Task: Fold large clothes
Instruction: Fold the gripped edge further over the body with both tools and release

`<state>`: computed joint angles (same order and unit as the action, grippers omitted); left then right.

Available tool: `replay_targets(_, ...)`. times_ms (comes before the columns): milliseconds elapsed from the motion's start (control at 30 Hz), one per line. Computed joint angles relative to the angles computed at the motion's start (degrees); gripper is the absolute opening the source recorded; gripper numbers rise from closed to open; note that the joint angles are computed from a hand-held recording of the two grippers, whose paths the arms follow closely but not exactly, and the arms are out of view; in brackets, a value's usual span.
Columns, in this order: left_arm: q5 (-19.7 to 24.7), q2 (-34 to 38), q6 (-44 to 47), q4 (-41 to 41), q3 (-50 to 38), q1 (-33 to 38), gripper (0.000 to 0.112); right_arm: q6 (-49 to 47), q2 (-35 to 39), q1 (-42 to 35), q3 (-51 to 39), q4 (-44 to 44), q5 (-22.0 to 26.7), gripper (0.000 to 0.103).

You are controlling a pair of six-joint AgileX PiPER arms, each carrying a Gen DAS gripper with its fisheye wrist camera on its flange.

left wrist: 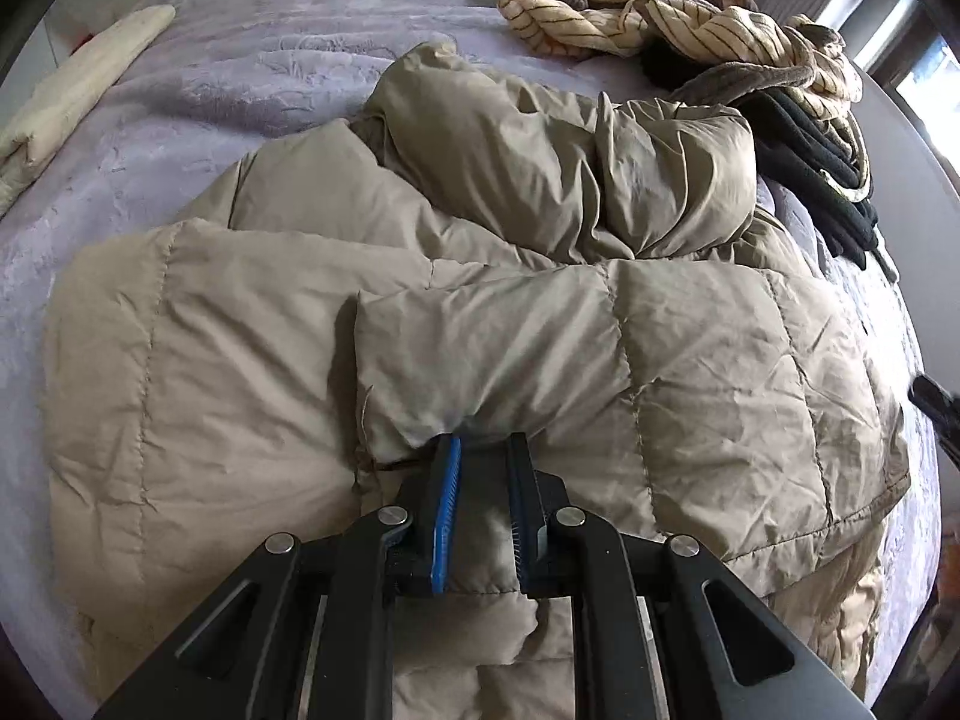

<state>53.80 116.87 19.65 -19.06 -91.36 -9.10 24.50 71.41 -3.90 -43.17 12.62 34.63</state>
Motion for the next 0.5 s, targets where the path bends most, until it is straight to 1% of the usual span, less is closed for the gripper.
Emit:
replay_targets(67,0.4,0.9,-0.1,-0.2,-1.2,0.2,0.017,5.8,1.5,6.1,0.2,-6.6,1.3,0.014)
replay_targets(100,0.5,1.4,-0.3,-0.6,-1.7,0.2,0.017,8.3,2.0,8.2,1.7,-9.8,1.6,0.014)
replay_targets(133,0.4,1.8,0.2,-1.4,-1.8,0.4,0.017,10.5,4.8,9.5,2.2,-12.4,0.7,0.01)
replay_targets(167,0.1,2.0,0.9,-1.8,-1.7,0.7,0.017,11.2,5.9,9.8,3.4,-13.1,-0.8,0.007)
replay_targets(200,-0.5,2.0,1.8,-2.2,-1.0,0.8,0.017,10.0,6.7,9.0,5.8,-11.7,-4.2,0.007)
replay_targets(233,-1.3,2.1,2.3,-2.4,-0.5,0.7,0.017,9.4,7.4,8.1,6.9,-10.7,-6.5,0.007)
replay_targets(267,-1.8,1.9,2.7,-2.5,0.0,0.6,0.017,10.0,9.0,7.9,6.4,-10.6,-7.8,0.006)
replay_targets(300,-2.1,1.8,3.0,-2.5,0.4,0.6,0.017,11.1,8.7,7.9,6.9,-11.3,-7.9,0.006)
replay_targets(367,-1.9,1.5,2.4,-2.1,0.3,0.6,0.017,14.0,8.1,8.7,6.6,-14.2,-6.6,0.006)
replay_targets(500,-1.1,-0.8,-0.9,2.0,0.5,-0.1,0.017,16.1,7.5,9.9,4.7,-16.2,-3.5,0.007)
